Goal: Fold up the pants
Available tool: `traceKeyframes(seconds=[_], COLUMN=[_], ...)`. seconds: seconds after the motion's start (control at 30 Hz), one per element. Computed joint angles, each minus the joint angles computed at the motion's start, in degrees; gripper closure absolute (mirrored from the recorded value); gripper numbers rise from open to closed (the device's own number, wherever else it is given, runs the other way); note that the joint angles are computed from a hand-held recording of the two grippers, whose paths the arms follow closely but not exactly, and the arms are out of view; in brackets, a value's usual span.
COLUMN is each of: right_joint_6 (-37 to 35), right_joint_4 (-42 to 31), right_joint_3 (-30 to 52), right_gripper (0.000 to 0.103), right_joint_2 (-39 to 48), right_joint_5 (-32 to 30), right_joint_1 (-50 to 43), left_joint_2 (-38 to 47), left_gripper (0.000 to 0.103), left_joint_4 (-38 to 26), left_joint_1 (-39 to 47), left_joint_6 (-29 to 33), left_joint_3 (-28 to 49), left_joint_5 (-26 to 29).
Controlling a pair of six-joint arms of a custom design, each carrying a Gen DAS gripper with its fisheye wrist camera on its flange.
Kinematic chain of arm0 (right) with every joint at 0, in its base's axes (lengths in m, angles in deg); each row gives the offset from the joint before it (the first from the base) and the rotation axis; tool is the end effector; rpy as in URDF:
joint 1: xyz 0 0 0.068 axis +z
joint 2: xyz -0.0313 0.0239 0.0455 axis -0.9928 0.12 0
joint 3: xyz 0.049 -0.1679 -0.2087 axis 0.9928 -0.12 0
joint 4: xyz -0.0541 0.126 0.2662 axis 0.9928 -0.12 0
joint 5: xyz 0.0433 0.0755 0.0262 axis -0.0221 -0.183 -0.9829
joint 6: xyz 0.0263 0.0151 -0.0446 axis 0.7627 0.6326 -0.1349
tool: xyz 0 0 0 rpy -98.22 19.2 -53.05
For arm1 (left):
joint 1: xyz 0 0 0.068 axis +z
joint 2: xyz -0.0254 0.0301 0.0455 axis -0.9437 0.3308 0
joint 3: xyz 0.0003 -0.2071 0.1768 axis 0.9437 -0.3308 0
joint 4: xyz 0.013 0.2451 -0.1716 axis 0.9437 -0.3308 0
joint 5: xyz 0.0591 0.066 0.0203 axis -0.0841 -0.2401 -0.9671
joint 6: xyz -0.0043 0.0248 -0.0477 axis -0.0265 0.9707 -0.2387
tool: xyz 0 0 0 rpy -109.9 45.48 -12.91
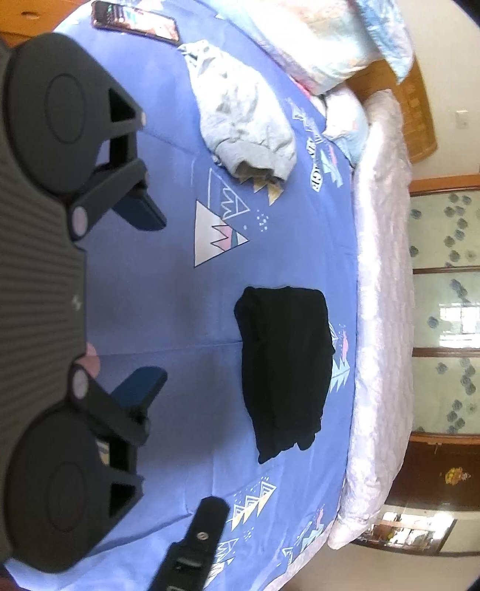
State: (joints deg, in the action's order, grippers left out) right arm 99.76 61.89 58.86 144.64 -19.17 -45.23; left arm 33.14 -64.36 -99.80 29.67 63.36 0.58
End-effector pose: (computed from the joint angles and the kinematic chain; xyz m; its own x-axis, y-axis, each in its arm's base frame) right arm 0.3185 0.2296 0.2177 -0.5379 0.2701 -0.7986 0.0243 0.9519 0.3056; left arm 0.2798 -0.1422 0.2576 -0.7080 0.0561 -0.7040 0.0449 0.9984 0.0343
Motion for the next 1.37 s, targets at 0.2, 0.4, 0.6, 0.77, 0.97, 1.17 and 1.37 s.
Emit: traceKeyframes(seconds=[0.2, 0.4, 0.6, 0.77, 0.97, 1.17, 1.37], right_joint_6=[-0.9, -0.7, -0.3, 0.2, 0.5, 0.6, 0.8], right_joint_4=[1.7, 2.4, 2.6, 2.6, 2.9, 2.9, 3.0], right_joint_3=[-1.0, -1.5, -1.6, -1.8, -2.4, -2.5, -2.6], right_gripper=[0.034, 0.033, 0.033, 0.032, 0.032, 0.032, 0.030], right_joint_2=[-1.5, -1.8, -1.8, -2.0, -2.4, -2.5, -2.5], right_joint_5=[1.2, 1.5, 1.5, 1.5, 1.4, 1.4, 1.4], right_joint_1=[1.4, 1.7, 1.8, 1.9, 2.0, 2.1, 2.0], left_joint_2=[-2.4, -2.9, -2.9, -2.8, -2.7, -2.8, -3.9], left_gripper=[0.000, 0.000, 0.000, 0.000, 0.000, 0.000, 0.000], left_joint_4=[-0.3, -1.4, -2.5, -3.3, -3.9, -4.2, -2.2], left_joint_1=[-1.5, -2.5, -3.0, -3.2, -3.4, -3.5, -3.4], left_joint_6=[0.7, 1.4, 1.2, 0.7, 0.7, 0.7, 1.9], left_joint_3=[-0.8, -0.5, -0.3, -0.2, 0.0, 0.0, -1.1], left_joint_5=[-2.3, -2.8, -3.1, -3.6, -4.0, -3.9, -2.1])
